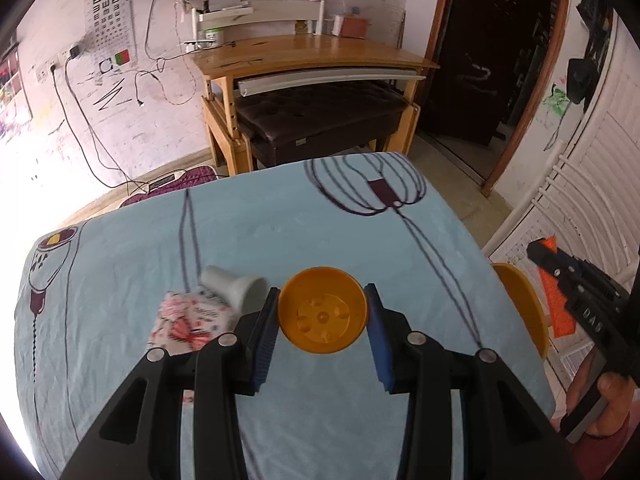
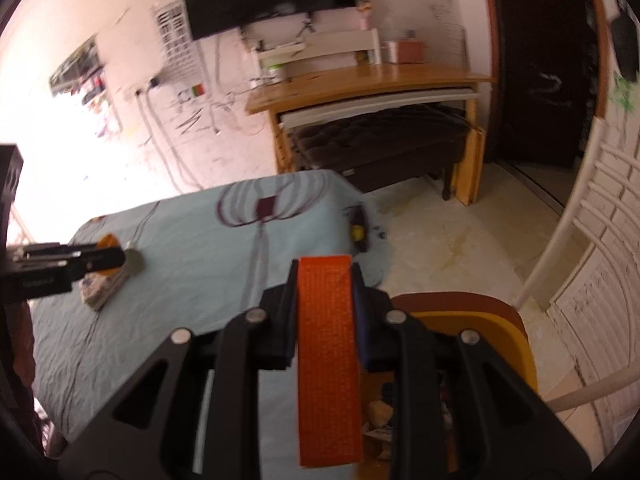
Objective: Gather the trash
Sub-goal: 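Carry the orange cup and orange box over the wastebasket, then open both tools above the wastebasket to drop the cup and box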
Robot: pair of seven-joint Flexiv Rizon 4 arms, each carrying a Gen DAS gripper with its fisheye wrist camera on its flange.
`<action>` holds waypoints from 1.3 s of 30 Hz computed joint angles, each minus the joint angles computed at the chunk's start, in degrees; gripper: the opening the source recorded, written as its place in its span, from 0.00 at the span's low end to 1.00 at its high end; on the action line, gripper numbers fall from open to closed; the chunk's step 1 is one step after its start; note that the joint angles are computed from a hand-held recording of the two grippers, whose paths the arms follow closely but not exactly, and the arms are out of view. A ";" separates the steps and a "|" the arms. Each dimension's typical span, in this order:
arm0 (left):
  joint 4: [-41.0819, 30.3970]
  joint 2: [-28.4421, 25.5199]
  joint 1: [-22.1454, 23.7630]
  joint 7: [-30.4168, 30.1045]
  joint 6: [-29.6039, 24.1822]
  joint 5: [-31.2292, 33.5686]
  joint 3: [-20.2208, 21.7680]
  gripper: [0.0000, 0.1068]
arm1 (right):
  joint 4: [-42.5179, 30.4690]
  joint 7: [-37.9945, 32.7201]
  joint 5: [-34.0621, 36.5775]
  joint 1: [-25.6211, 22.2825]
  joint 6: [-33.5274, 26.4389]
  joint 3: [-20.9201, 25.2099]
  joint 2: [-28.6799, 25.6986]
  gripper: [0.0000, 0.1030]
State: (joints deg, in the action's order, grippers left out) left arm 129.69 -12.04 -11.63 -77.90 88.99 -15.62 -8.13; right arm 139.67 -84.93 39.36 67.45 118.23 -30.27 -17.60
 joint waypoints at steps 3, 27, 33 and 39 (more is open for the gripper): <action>-2.34 -1.18 -2.92 -2.82 -1.41 2.94 2.07 0.35 | 0.84 0.21 0.26 -3.63 1.47 2.18 0.39 0.21; -13.71 -10.63 -11.52 -5.99 -5.47 1.07 -5.25 0.35 | 1.01 10.95 -9.75 -30.13 1.44 18.86 -5.05 0.67; -15.22 -12.29 -12.29 -6.71 -7.03 1.24 -5.79 0.34 | 2.45 14.10 -10.99 -35.99 5.19 22.25 -4.98 0.67; -14.97 -13.35 -8.53 -3.57 -7.50 -2.55 -11.40 0.40 | 4.23 18.49 -12.88 -43.79 9.94 26.87 -5.10 0.68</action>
State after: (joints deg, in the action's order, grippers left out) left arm 114.72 -25.39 -20.15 -81.48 81.49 -18.16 -19.53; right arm 143.90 -66.44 26.47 23.65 128.18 -3.40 -22.70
